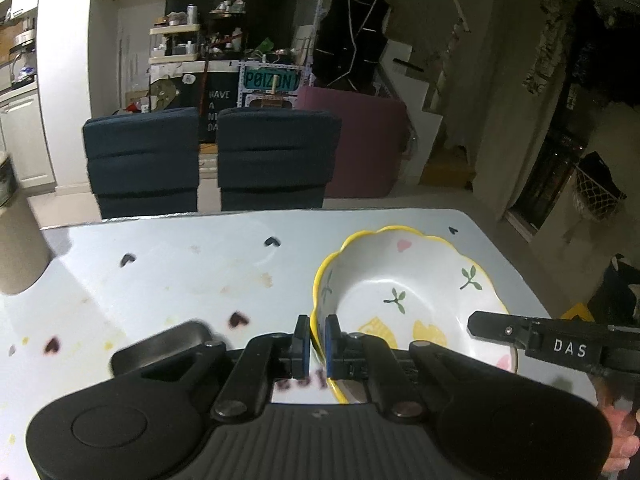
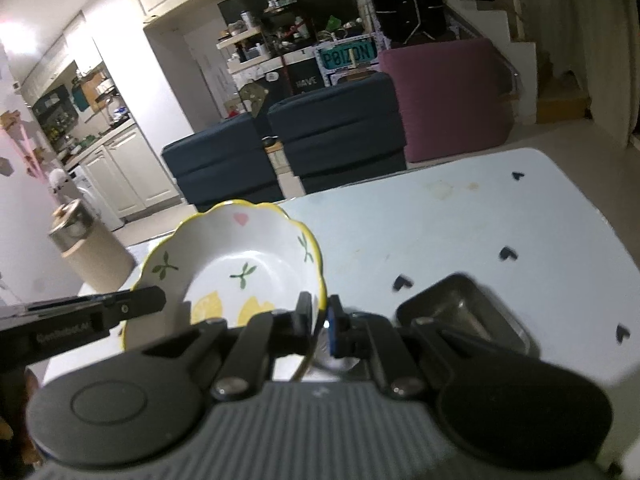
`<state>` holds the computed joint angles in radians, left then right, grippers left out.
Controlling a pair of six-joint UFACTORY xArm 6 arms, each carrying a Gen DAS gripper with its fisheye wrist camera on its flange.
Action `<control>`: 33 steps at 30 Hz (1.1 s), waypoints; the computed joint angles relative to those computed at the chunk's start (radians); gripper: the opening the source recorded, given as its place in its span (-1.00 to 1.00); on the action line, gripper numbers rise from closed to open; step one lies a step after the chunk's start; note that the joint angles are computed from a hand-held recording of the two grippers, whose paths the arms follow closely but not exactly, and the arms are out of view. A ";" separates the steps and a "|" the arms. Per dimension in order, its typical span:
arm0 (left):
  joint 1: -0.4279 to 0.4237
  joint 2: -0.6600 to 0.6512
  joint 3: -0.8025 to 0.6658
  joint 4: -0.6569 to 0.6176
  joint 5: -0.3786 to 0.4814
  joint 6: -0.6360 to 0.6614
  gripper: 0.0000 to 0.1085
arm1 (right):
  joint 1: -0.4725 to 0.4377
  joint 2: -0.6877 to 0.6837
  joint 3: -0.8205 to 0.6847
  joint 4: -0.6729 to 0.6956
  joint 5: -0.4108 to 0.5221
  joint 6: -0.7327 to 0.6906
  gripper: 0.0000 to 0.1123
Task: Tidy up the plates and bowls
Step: 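Lift the floral plate with the left gripper and carry it over the cream bowl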
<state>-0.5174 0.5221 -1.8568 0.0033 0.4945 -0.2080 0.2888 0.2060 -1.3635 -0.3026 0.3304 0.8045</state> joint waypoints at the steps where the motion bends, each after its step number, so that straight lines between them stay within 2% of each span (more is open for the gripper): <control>1: 0.004 -0.034 0.055 0.002 -0.021 -0.002 -0.87 | 0.007 -0.002 0.005 0.003 -0.003 0.002 -0.84; 7: 0.040 -0.205 0.325 0.006 -0.105 -0.010 -0.86 | 0.053 0.000 0.033 0.069 -0.024 -0.039 -0.84; 13: 0.085 -0.307 0.501 0.016 -0.152 -0.030 -0.87 | 0.107 0.030 0.053 0.167 -0.061 -0.121 -0.84; 16: 0.104 -0.343 0.576 -0.011 -0.182 -0.019 -0.87 | 0.130 0.059 0.025 0.196 -0.046 -0.143 -0.84; 20: 0.120 -0.357 0.633 -0.036 -0.214 -0.016 -0.87 | 0.153 0.093 0.002 0.224 -0.031 -0.174 -0.84; 23: 0.127 -0.348 0.632 -0.093 -0.192 0.012 -0.88 | 0.169 0.112 -0.025 0.200 0.006 -0.158 -0.84; 25: 0.130 -0.347 0.638 -0.092 -0.195 0.025 -0.88 | 0.180 0.115 -0.047 0.200 0.045 -0.151 -0.84; 33: 0.137 -0.326 0.631 -0.105 -0.154 0.042 -0.88 | 0.204 0.144 -0.086 0.194 0.103 -0.130 -0.83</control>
<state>-0.3804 0.1960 -1.2253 -0.1015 0.3402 -0.1657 0.4931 0.3496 -1.4495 -0.1081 0.4335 0.6745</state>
